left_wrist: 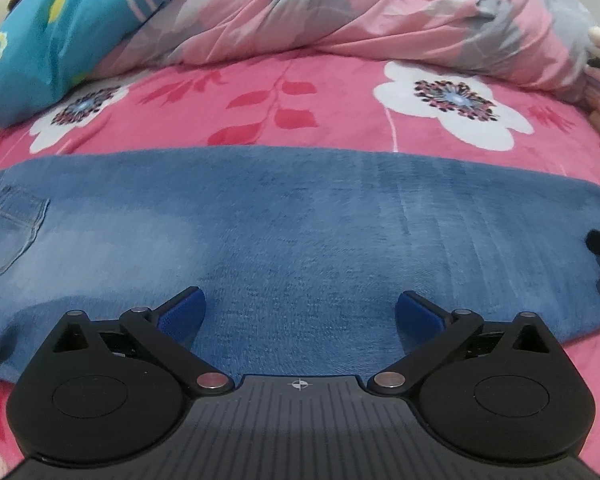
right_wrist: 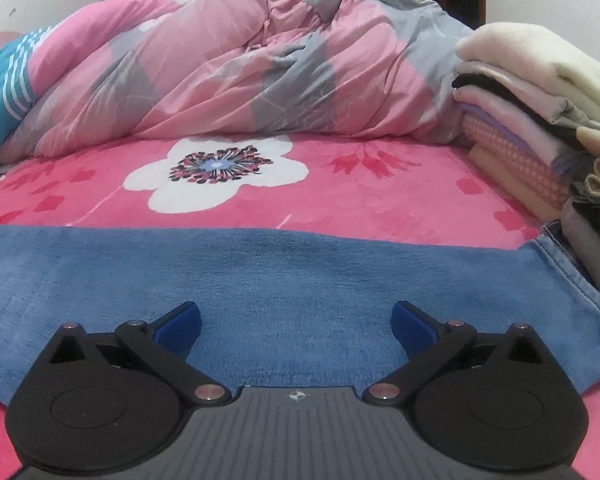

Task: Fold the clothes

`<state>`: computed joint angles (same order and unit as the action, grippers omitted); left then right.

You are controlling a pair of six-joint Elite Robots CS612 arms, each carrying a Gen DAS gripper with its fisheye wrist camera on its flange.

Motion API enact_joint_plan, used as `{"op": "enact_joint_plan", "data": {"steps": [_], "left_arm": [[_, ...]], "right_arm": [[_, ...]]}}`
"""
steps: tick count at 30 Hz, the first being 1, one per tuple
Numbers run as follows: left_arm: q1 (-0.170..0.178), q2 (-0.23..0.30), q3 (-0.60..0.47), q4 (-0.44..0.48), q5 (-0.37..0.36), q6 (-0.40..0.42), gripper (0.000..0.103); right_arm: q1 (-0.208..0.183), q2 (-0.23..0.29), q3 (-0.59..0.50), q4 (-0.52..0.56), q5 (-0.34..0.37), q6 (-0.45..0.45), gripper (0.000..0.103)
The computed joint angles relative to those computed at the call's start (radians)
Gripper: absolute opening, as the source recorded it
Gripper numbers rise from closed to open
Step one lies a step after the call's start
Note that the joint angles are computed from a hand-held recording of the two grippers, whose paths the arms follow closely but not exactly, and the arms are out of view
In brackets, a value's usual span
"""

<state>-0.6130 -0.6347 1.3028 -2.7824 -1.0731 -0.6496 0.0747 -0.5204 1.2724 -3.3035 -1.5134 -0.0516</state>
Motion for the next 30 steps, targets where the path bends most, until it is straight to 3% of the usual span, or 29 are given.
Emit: {"op": "enact_joint_plan", "data": {"steps": [10, 20, 30], "left_arm": [[0.0, 0.0, -0.005, 0.016, -0.002, -0.025, 0.103], [-0.004, 0.001, -0.007, 0.026, 0.016, -0.047, 0.103], [-0.005, -0.002, -0.01, 0.048, 0.015, -0.052, 0.103]], "right_arm": [[0.003, -0.005, 0.02, -0.033, -0.008, -0.014, 0.103], [-0.015, -0.015, 0.015, 0.033, 0.073, 0.004, 0.103], [-0.015, -0.017, 0.032, -0.002, 0.072, -0.003, 0.103]]}}
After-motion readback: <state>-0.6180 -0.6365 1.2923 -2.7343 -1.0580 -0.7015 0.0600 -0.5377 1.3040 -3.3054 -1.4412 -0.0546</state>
